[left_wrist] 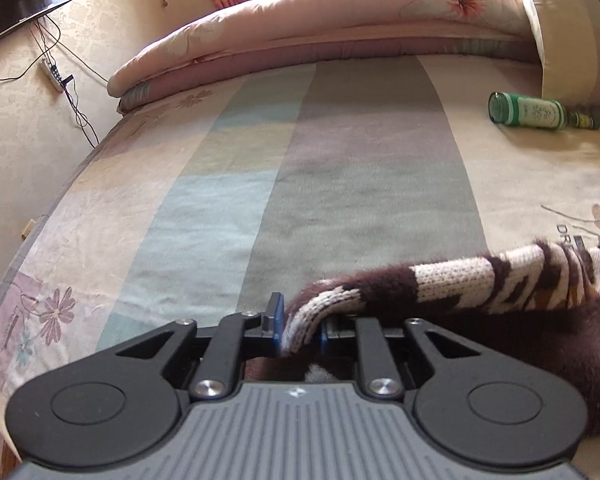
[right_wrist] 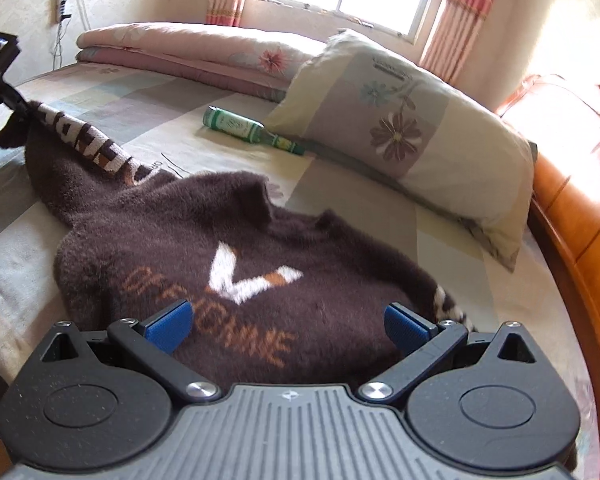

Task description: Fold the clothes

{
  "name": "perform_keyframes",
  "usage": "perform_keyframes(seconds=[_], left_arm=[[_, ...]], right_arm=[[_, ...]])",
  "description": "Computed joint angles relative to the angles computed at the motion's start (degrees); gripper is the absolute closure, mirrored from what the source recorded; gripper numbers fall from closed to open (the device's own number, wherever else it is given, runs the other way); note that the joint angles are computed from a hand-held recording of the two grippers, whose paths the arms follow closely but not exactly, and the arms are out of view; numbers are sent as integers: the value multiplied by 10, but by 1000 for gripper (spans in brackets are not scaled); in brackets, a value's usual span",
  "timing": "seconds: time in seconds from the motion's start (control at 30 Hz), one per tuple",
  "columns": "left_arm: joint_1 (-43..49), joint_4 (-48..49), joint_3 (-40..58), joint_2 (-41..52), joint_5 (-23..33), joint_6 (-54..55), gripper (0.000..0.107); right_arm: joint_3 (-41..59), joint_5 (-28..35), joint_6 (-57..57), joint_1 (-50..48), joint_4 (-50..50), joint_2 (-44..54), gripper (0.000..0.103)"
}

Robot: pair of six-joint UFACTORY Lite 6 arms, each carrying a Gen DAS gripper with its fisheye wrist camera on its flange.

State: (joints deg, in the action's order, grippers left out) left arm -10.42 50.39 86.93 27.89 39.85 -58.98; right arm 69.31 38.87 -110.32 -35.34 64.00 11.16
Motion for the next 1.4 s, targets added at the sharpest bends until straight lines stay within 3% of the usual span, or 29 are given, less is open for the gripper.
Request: perform_keyframes(seconds=[0.07,0.13,0.4,0.57,0.9,1.1,1.27,1.4], left_arm=[[-9,6,-20,-25,10,1,74],[-17,17,-33,-50,31,-5,53],[-102,-66,-62,-111,53,41,33],[-219,-134,-39,-73,38,75,33],[-379,-278,139,85,26,159,30],[-435,-305,249,174,31,171,29],[-465,-305,363,263,79,189,28],[-460,-356,361,272,49,226,28]], right_arm=[[0,11,1,-21,-3,0,0],[2,27,3,-47,-9,3,0],[11,74,14,-117,-69,37,0],[-16,90,-5,-138,-85,32,0],[-10,146,-23,-179,-89,60,0],[-12,171,-17,-178,-109,88,0],[-12,190,-17,-174,-124,103,0],[-14,198,-14,-161,-156,115,0]])
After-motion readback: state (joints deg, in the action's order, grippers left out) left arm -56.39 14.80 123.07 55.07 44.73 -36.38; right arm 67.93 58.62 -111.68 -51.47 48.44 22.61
